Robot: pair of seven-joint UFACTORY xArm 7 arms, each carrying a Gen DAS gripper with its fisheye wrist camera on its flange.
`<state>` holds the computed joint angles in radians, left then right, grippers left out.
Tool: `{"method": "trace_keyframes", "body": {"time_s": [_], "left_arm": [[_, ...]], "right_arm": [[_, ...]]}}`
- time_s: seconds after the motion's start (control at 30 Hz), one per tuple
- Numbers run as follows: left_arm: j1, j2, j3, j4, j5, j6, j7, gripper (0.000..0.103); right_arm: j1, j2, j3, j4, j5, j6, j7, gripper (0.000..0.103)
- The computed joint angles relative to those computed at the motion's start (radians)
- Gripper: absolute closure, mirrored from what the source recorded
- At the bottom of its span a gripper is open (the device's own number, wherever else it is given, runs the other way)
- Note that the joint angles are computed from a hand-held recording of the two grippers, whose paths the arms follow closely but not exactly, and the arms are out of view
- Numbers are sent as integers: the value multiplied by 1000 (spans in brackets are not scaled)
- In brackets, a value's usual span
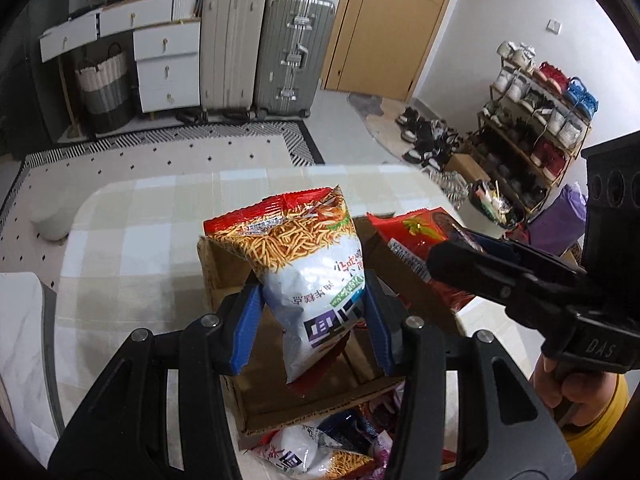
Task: Organize snacks
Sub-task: 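Carry the noodle bag and Oreo pack over the cardboard box with both tools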
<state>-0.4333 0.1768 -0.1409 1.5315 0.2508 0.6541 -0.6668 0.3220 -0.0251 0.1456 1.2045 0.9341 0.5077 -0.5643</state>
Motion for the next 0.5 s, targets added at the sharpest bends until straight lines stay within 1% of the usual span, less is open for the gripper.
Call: {"method": "trace_keyframes", "body": {"time_s": [0.17, 0.37, 0.5], "left_arm": [[9, 104, 8, 61, -42, 9, 52, 58], [1, 164, 38, 54, -44, -27, 41, 58], [8, 185, 42, 27, -64, -74, 36, 58]], "right_arm": [[-12, 46, 3, 11, -21, 28, 15, 55], [-26, 97, 22, 25, -73, 34, 56, 55], [-38, 111, 29, 21, -91, 38, 75, 55]]}}
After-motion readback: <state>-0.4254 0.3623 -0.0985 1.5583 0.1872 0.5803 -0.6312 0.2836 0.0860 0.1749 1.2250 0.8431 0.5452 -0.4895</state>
